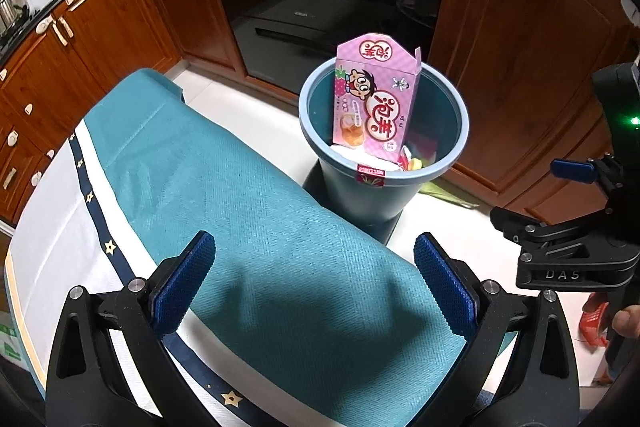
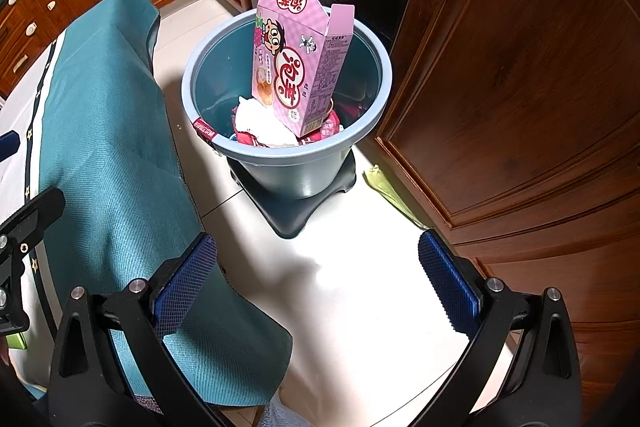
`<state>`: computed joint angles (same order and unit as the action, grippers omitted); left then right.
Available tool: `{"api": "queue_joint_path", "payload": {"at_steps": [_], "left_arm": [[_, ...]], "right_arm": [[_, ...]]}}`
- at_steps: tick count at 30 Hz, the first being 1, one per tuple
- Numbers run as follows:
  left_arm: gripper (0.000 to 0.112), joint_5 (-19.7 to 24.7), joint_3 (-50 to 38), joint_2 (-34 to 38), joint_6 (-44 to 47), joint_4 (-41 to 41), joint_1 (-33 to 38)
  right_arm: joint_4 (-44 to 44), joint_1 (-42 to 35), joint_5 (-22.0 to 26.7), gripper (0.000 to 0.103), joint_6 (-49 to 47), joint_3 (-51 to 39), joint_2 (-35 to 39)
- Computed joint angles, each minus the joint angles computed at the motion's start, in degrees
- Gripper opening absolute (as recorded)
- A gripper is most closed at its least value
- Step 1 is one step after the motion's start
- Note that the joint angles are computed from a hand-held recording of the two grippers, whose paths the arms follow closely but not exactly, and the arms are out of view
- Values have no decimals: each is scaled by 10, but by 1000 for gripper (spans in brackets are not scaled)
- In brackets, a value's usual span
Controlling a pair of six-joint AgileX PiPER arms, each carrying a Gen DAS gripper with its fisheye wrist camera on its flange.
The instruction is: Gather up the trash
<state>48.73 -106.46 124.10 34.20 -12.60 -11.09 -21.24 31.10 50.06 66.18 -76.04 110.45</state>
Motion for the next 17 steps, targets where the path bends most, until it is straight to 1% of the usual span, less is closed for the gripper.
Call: {"api": "queue_joint_path", "payload": {"at_steps": [10,15,17], "left_arm": [[100,-11,9,-10,-11,21,-3],[100,0,2,-8,-24,32,-3],[100,-7,9,-12,-27,41,-5]], "right_arm": [[-3,0,7,97,-2,-1,-5],[-9,0,16,97,-4,-6,-6],[-11,1,20,97,-4,-7,-8]]}}
